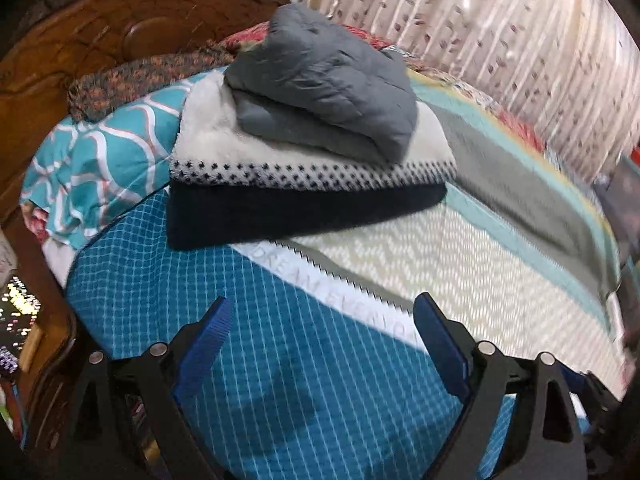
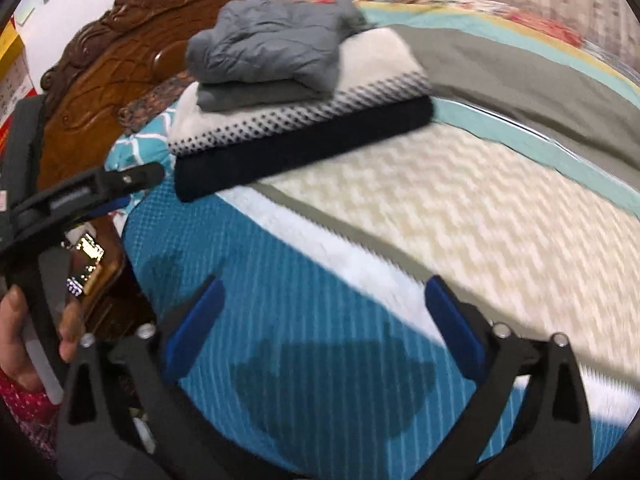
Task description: Fold large clothes
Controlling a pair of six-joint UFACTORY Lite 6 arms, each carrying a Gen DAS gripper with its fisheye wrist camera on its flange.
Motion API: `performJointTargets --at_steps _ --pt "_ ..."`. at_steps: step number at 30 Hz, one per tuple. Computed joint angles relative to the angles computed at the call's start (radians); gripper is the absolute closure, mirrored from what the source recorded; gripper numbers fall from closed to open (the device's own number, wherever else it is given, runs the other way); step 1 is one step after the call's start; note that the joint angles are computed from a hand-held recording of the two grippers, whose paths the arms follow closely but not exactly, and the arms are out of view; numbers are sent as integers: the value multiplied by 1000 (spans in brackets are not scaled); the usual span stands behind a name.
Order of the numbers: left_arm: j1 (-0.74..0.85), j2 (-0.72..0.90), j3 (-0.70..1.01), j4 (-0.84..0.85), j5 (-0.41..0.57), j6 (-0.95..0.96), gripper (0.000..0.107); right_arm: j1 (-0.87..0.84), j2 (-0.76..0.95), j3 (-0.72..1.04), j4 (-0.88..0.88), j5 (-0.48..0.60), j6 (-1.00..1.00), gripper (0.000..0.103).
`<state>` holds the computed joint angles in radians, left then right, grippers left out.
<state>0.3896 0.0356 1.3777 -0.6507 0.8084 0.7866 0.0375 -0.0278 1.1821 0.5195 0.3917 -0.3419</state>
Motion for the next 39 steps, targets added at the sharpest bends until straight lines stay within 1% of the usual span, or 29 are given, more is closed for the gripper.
performJointTargets --at_steps 2,3,6,10,13,16,19,21,26,33,35,39 --pt "-16 -102 -96 33 -46 2 11 -25 -91 -101 38 4 -20 6" --pt "-25 -148 -133 50 -63 -2 11 -49 -138 -157 103 16 -69 6" --pt "-49 -268 -240 104 -110 -37 10 -99 -211 -236 242 67 -182 6" --pt "-96 -368 -319 209 -142 -132 9 -128 -272 -300 287 97 -242 6" --pt "-116 -426 -370 257 -164 -183 8 -145 -314 -337 330 114 -295 6" --pt "-142 -452 -384 316 -169 -248 8 -149 -332 -352 355 128 -327 6" --pt "-148 -481 -391 309 -163 -245 8 -152 -354 -368 376 130 -353 6" --pt "-183 -485 -384 370 -170 -295 8 -160 -366 -376 383 131 -364 6" --pt "-233 -496 -381 428 -179 -355 8 -172 -370 -379 391 139 -371 6" --pt "-217 -506 -380 380 -167 -331 8 -174 -356 -376 400 138 -384 6" --pt "-207 -500 -374 371 -164 -323 8 -161 -351 -373 387 129 -360 6" --pt "-213 -507 -391 411 -198 -348 7 -153 -346 -371 383 124 -354 6"
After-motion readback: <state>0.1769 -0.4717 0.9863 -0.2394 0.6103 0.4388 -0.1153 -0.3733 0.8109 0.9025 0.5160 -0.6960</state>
